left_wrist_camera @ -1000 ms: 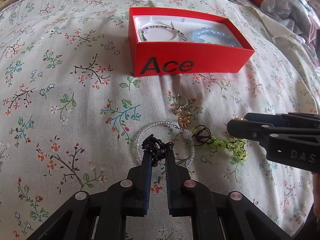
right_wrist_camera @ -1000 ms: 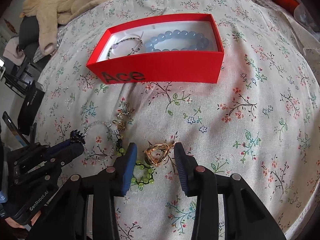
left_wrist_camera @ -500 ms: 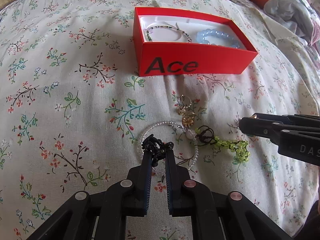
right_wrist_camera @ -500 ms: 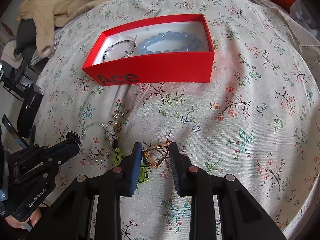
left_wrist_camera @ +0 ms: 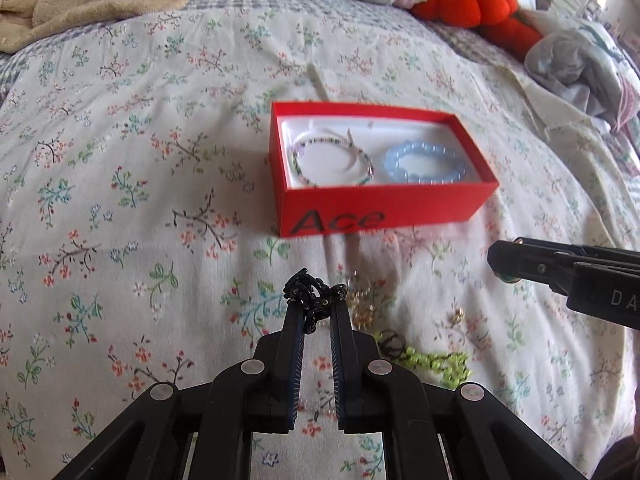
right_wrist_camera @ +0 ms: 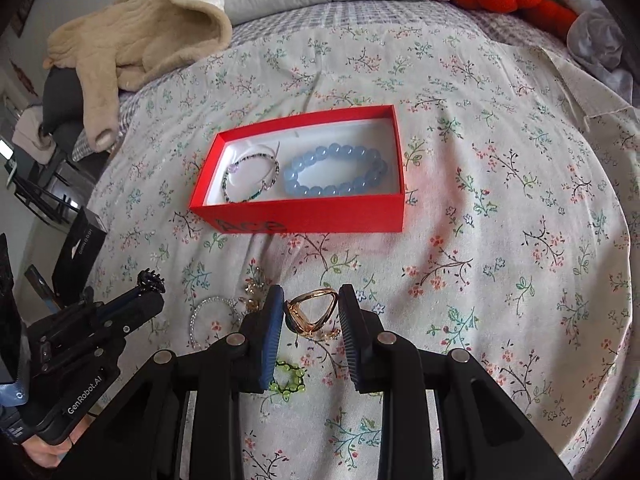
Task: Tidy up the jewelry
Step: 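Carry the clip and ring into the box and open the left tool over the wire bracelet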
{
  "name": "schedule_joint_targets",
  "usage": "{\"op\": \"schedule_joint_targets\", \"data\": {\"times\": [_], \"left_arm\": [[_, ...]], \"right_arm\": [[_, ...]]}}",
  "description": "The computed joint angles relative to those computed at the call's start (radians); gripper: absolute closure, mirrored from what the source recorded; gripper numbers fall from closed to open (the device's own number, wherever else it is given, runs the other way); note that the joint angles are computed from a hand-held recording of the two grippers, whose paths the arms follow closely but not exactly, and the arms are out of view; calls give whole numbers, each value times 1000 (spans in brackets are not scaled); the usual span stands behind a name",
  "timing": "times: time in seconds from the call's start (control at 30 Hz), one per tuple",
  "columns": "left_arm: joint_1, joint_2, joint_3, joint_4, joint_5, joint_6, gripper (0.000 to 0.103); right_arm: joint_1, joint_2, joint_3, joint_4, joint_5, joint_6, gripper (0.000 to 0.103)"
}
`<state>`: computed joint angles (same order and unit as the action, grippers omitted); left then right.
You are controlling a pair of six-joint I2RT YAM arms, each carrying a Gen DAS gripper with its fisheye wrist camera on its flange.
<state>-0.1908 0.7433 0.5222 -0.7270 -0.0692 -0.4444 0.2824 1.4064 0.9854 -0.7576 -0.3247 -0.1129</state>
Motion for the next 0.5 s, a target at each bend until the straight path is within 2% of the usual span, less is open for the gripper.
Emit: {"op": "schedule_joint_targets", "data": {"times": [0.2,0.37,0.5], "left_arm": [[27,61,32,89,-3,20,95],[72,154,49,208,44,4,95],[47,241,53,308,8,1,95]], "right_arm": [[-4,25,71,24,-12,41,73],[16,54,103,72,5,75,73],[38,68,109,117,35,77,73]]}}
